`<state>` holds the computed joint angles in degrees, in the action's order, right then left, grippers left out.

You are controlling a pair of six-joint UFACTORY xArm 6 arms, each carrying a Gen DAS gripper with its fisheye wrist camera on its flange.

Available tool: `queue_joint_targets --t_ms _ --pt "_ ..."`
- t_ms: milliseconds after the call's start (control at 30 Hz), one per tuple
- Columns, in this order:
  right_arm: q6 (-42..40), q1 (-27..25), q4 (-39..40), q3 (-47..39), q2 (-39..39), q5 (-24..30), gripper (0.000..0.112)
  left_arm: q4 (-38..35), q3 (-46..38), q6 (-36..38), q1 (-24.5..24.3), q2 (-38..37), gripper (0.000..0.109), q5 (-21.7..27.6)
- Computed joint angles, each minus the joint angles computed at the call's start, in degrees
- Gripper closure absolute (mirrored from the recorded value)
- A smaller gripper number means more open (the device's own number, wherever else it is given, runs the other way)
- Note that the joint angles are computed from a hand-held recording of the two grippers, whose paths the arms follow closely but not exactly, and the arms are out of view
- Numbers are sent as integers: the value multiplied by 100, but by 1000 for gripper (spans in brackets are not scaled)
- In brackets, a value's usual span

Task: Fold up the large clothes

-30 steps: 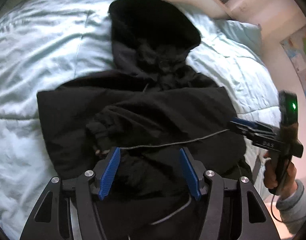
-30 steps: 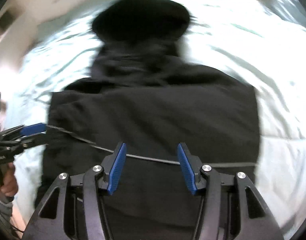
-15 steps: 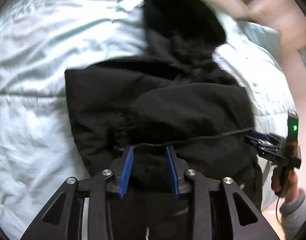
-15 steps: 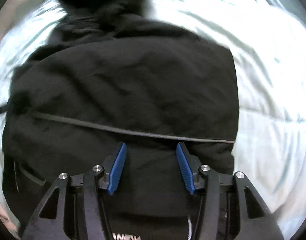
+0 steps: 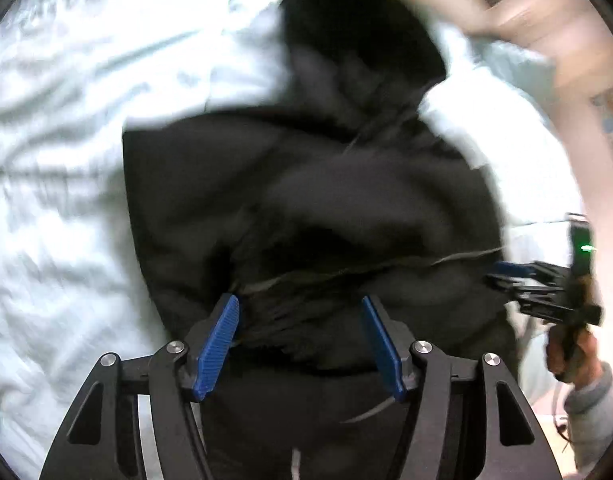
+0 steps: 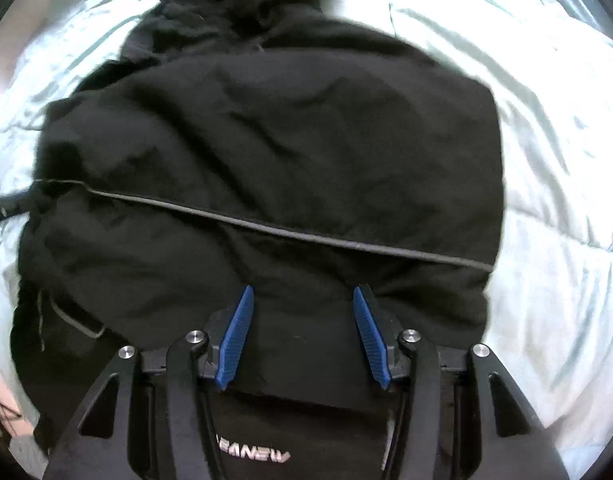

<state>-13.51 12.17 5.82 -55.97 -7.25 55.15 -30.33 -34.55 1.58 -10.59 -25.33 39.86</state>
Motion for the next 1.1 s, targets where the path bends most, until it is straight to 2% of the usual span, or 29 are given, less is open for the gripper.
queue_joint_targets --t_ms 67,167,267,300,367,467,567,633,667,700,733,767,800,867,933,967,1033,1100 --pt "-291 -111 233 -342 37 20 58 28 -263 54 62 -93 43 -37" --pt "-390 -209 552 -1134 468 -234 58 457 -881 -113 88 311 43 -447" --pt "156 -69 764 -2406 1639 -804 57 222 -1684 241 186 1176 43 -989" --pt "292 -76 809 -2706 1914 -941 57 439 -2085 77 204 1654 43 -1203" --pt "618 -85 870 -3422 2529 -1086 56 616 -2649 -84 272 2303 43 -1318" --pt "679 -85 1112 -4818 3648 -830 56 567 -3679 -134 357 3341 43 -1245" --pt "916 -25 885 -6105 4606 -456 56 1190 -4704 -656 377 4304 43 -1015" --pt "1123 6 671 -6894 5195 -188 56 1279 -5314 -768 421 4881 43 -802" --pt "1223 15 533 -7430 5552 50 56 1568 -5393 -1044 443 4959 51 -699" --pt "1396 49 227 -7979 5934 269 58 1762 -5510 -1181 465 5138 65 -705" --pt "1489 87 -53 -8289 6174 379 85 1717 -5573 -1079 491 5217 101 -656" --pt "1455 56 -93 -8358 6221 493 106 1431 -5612 -826 533 5274 100 -588" --pt "1442 22 40 -8188 6143 367 106 906 -5417 -504 598 5162 100 -753" --pt "1285 -28 336 -7178 5560 -304 107 -293 -4933 376 673 4814 100 -1074" --pt "1110 -52 486 -6219 5026 -904 107 -1492 -4485 1082 855 4374 100 -1012" --pt "1031 -62 518 -5857 4838 -1079 107 -1854 -4331 1290 925 4278 99 -960" --pt "933 -53 486 -5621 4831 -1107 107 -1857 -4151 1296 993 4370 97 -944" --pt "966 -33 356 -6059 5281 -692 107 -1259 -4400 890 1037 4920 94 -685"
